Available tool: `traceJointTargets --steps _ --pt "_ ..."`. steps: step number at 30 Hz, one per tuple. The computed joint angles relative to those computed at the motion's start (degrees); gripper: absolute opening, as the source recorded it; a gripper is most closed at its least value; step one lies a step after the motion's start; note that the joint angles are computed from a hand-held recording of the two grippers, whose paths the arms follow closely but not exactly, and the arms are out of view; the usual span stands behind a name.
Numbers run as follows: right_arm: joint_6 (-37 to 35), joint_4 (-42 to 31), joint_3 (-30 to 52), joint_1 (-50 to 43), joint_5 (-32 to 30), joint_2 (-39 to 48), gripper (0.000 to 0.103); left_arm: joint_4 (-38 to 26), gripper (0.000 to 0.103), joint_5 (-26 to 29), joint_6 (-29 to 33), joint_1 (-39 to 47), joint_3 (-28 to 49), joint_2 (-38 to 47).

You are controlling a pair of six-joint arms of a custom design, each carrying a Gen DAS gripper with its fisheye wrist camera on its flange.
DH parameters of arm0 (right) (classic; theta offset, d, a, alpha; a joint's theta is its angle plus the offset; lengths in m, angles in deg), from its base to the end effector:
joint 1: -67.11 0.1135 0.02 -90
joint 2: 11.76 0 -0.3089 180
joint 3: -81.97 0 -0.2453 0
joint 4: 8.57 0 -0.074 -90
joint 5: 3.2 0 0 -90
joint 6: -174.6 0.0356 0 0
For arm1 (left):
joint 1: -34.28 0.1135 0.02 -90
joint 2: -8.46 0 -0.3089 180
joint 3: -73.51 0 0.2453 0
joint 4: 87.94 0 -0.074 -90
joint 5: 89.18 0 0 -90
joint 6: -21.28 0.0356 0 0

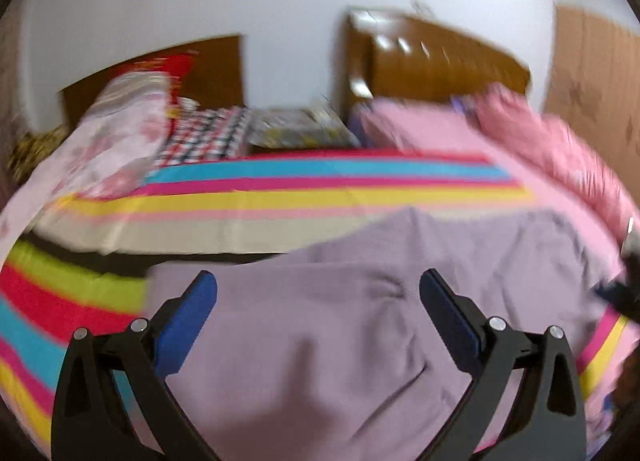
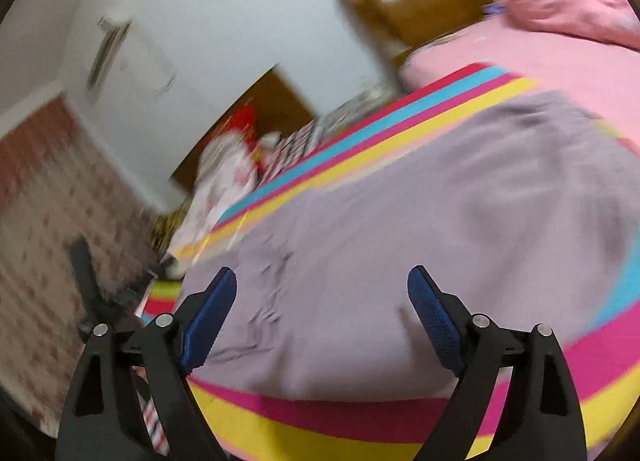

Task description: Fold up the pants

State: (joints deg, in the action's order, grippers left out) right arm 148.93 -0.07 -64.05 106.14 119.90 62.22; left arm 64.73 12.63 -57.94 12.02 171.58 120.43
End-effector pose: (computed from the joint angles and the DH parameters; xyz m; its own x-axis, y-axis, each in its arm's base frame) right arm 0.1763 0.1179 0.1985 -0.3253 0.7083 -0.6265 0.2940 0.7055 0.6449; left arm 0.4188 -0.1793 0.2693 -0.5032 0.4038 -0.7640 0.6183 0.7859 0.0082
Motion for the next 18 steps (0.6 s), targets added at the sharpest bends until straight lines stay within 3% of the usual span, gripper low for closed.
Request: traceJointTargets --steps 4,7,10,14,18 --pt "15.83 -20.16 -5.88 3.59 10.77 -17.43 0.086 -6.3 0.101 -3.64 1.29 -5.29 8.59 8.13" --pt "23.01 -32.19 -8.07 1.21 9.75 -26.73 0.086 -7.78 0.102 -5.96 0.89 -6.9 9.79 12.9" --pt "14.79 -27.65 -11.2 -11.62 -1.63 -29.52 0.084 -8.73 0.102 -5.05 -0.38 -6.28 10.6 13.54" --pt "7.12 -17.17 -10.06 -22.9 -14.58 -17.73 0.085 -7.84 0.102 -5.11 -0.18 -6.15 9.63 13.36" --pt "6.05 -23.27 -7.4 -23.99 -17.6 -18.28 0.087 -7.1 0.102 -5.56 -0.4 -6.26 9.25 13.33"
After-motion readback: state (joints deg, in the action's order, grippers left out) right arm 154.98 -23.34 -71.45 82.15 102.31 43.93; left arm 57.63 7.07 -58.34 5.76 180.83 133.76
